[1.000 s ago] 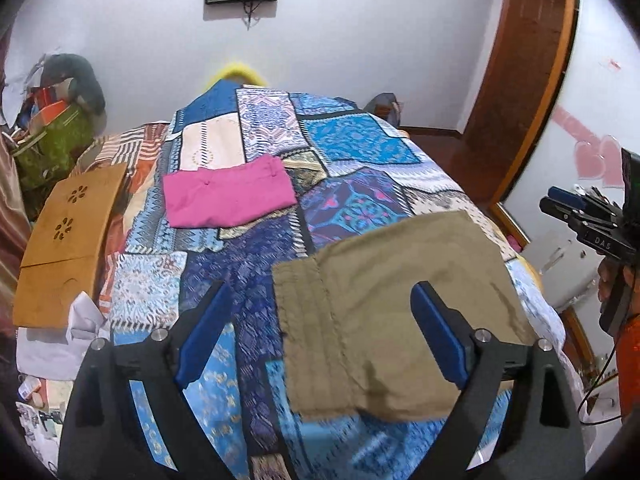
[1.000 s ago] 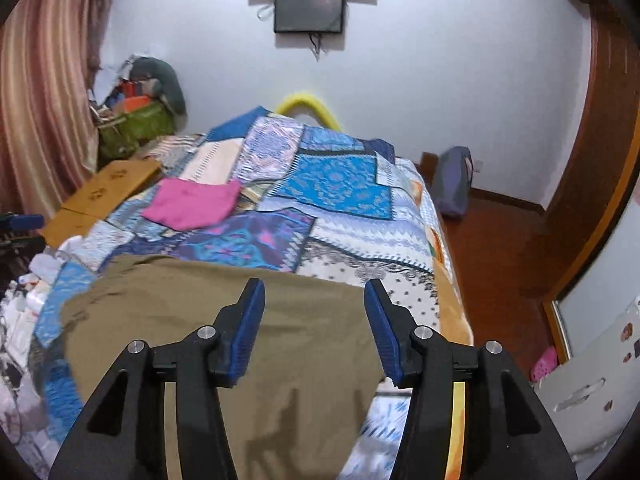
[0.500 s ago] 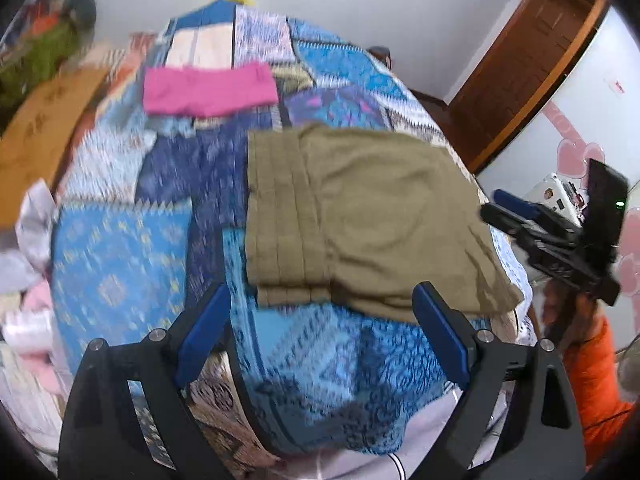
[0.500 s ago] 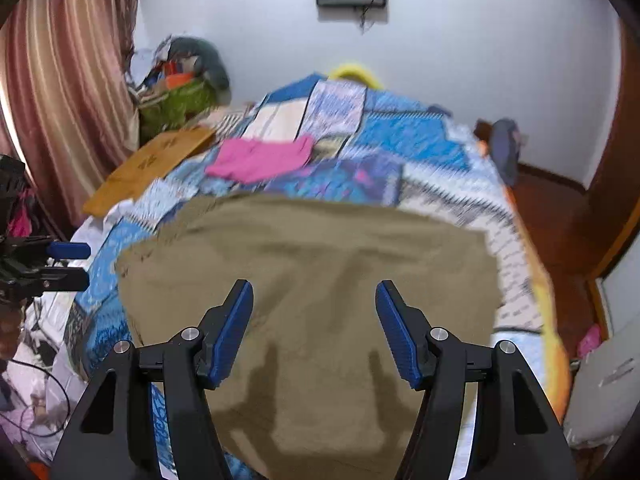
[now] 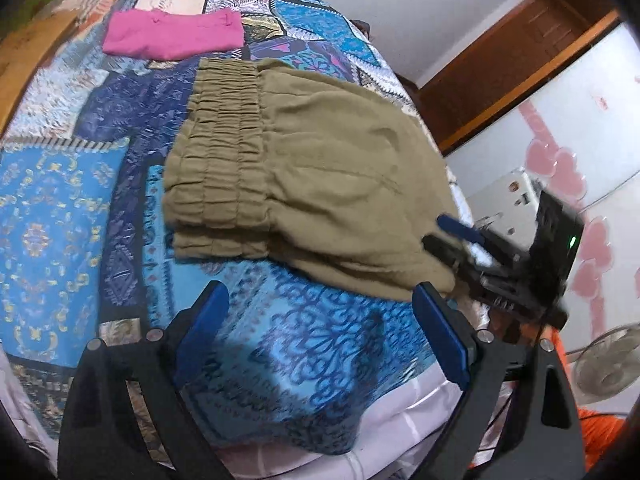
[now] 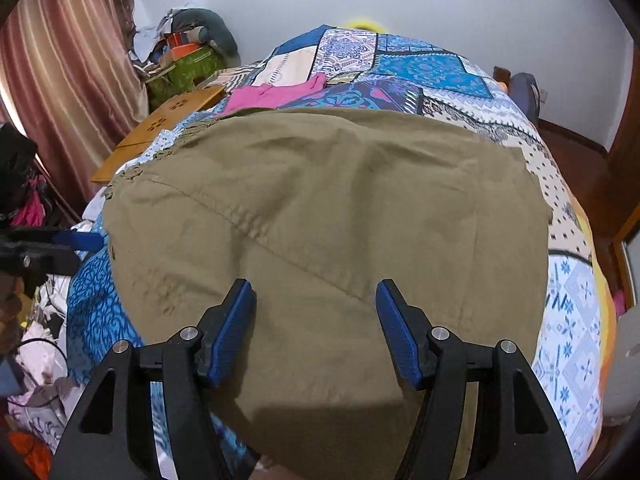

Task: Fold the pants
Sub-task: 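Grasp the elastic waistband with the left gripper and lift it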

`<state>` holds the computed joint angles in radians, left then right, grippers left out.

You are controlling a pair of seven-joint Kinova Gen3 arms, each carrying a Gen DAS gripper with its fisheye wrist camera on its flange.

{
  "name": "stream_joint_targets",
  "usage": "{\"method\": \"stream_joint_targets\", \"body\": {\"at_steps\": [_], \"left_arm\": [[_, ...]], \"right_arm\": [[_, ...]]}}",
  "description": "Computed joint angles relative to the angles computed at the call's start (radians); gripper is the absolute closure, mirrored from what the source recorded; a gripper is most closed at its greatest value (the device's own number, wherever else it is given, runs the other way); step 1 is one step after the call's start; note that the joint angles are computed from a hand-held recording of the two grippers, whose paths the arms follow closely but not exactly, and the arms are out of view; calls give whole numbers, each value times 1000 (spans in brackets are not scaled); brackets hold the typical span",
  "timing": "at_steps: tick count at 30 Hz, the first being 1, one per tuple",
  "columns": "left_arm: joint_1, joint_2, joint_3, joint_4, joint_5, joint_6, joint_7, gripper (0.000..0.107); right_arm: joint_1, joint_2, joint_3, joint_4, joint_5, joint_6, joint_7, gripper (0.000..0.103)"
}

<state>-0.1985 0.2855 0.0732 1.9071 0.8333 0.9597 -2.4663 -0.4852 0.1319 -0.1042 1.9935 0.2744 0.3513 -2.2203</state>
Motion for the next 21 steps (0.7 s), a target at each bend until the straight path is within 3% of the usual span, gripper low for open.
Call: {"method": "stream_joint_targets", "body": {"at_steps": [6,11,16,21], "left_arm": [[-31,90,10,-70,60,93,56,13],[-76,181,29,-117,152,140,100,10],[-103,228,42,-127,236,118,117,24],[-64,214,47,-147,205,58,154,31]], "right_arm": [[-24,-17,19,44,57,-42,-93,43],[-9,-27,5,53,53,-46,-94,43],[-4,-29,2,56,47,-49,-92,43],[5,-33,2,68,36,-63,-94,43]]}}
